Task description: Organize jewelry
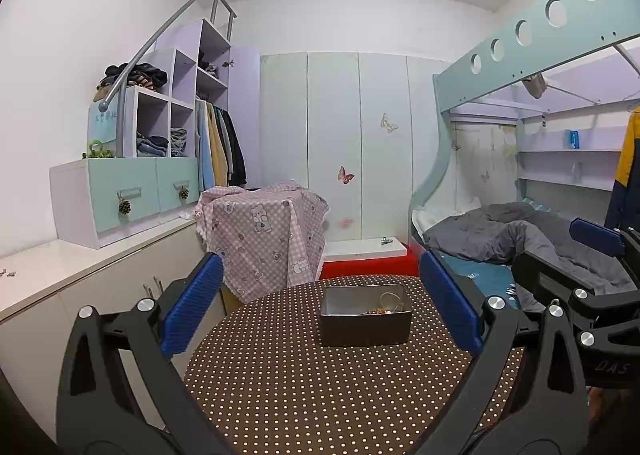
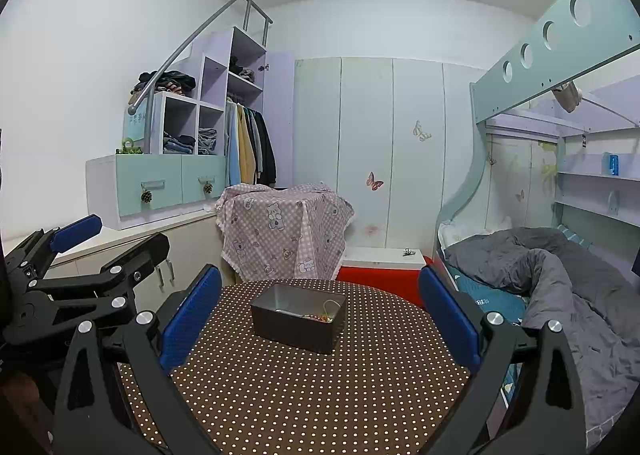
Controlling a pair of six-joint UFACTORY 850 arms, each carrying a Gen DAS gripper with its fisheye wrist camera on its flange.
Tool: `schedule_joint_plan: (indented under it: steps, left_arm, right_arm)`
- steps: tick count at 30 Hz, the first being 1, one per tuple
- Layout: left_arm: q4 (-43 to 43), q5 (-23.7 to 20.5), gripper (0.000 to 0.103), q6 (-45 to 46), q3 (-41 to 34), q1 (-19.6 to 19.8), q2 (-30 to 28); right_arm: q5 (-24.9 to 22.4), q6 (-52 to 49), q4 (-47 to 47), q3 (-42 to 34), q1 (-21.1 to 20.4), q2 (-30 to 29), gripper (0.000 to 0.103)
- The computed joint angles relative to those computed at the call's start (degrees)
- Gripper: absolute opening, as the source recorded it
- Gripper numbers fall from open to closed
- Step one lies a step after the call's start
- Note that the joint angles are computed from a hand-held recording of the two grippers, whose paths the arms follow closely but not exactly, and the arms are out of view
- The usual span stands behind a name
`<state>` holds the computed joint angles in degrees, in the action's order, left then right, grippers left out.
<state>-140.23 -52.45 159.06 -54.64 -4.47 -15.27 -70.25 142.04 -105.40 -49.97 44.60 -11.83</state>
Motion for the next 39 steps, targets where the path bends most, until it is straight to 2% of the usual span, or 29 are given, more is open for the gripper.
schedule_joint_plan:
  steps: [39]
  left_arm:
    - [0.4,-0.1,0.097,0.0,-0.7,0.2,-1.0]
  right_arm:
    - [0.5,0.6,0.0,-0.2,-0.2,-0.5,0.095]
